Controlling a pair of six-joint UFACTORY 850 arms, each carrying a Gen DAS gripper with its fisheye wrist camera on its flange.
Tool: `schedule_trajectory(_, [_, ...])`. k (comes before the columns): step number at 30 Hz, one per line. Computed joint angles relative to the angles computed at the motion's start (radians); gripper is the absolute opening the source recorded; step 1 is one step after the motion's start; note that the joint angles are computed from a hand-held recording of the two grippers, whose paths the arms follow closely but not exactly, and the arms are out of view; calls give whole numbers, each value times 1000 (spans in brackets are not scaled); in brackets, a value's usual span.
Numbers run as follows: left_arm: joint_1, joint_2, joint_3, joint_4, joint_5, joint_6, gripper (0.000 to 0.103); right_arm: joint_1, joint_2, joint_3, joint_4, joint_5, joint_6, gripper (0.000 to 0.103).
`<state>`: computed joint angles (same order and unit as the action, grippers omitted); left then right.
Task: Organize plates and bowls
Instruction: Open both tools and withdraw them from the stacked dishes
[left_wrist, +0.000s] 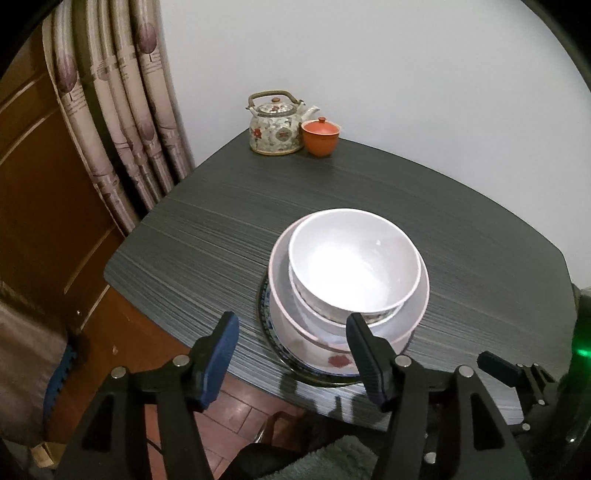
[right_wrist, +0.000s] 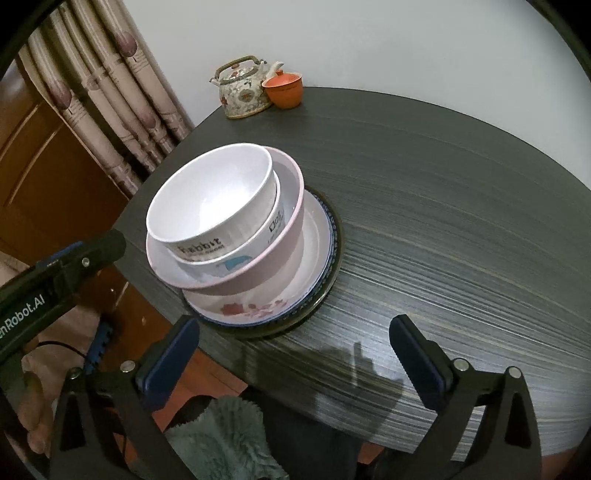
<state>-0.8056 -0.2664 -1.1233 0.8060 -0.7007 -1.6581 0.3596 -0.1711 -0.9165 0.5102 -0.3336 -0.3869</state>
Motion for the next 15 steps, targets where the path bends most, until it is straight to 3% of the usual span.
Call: schedule_trajectory(15, [-5, -19, -20, -24, 0, 28, 62, 8, 7, 15, 6, -13, -13, 102])
